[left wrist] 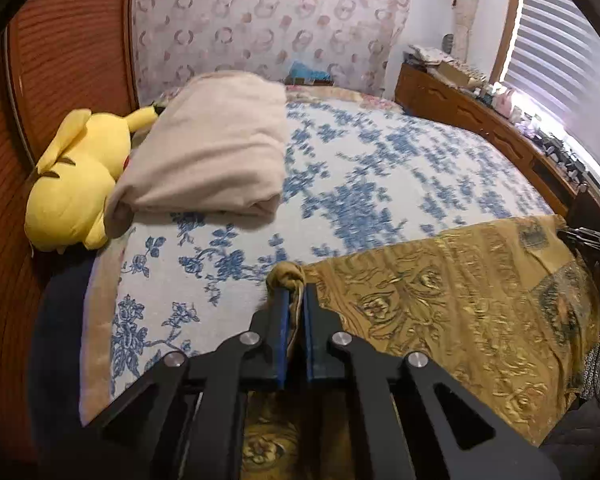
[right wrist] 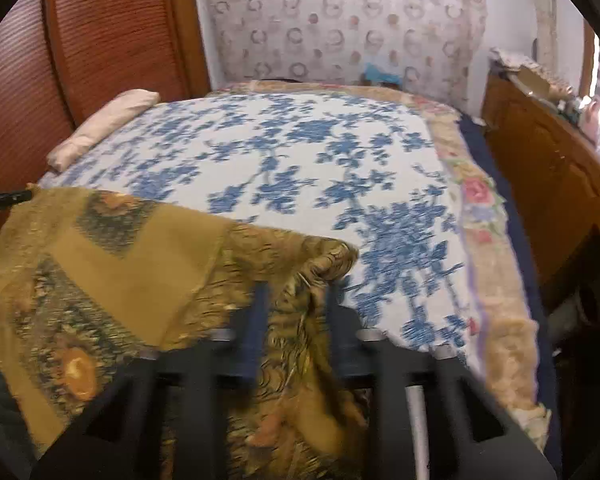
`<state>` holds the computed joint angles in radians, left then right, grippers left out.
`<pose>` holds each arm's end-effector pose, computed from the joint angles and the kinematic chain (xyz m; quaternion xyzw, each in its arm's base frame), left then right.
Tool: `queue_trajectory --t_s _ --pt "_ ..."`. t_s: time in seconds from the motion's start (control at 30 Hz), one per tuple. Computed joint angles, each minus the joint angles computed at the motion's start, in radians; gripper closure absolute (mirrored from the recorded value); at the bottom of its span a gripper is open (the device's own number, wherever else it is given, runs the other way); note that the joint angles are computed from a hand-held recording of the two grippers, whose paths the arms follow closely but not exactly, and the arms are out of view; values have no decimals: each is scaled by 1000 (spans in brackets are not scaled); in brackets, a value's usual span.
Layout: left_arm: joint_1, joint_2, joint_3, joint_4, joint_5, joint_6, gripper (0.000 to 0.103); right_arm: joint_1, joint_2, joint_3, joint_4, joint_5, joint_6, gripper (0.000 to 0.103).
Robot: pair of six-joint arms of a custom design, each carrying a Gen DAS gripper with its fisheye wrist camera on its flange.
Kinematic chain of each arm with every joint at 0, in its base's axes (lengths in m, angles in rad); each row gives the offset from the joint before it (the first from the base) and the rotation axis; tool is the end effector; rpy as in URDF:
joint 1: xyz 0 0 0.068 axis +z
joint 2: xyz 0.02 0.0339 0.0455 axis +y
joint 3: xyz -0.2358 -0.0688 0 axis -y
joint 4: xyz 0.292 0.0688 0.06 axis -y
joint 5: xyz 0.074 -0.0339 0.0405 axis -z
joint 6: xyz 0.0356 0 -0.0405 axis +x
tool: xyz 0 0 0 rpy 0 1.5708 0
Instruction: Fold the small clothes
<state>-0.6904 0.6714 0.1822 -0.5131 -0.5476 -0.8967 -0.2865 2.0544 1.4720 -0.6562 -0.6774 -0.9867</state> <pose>0.1487 -0.0988 0.0880 -0.1706 0.9114 -0.0104 0.3744 0.4281 -0.1028 0.1156 -0.3707 0.8549 0.1708 0.3202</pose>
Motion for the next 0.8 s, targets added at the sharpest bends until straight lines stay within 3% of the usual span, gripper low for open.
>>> queue_trajectory --t_s 0.23,0.53,0.6,0.7,0.8 --pt "-290 -130 83 -248 -276 -212 101 -57 -121 -97 7 -138 25 98" --pt "-596 36 340 -569 -558 -508 101 -143 -353 -196 -89 -320 -50 99" --pt "-635 57 379 -591 -581 -498 101 -170 -394 -191 -124 -372 -60 99" --pt "-678 129 452 -696 -611 -572 101 -195 -434 -183 -168 -410 -92 99" --pt "-747 195 524 -860 -665 -748 101 -224 -477 -180 -220 -457 -140 99"
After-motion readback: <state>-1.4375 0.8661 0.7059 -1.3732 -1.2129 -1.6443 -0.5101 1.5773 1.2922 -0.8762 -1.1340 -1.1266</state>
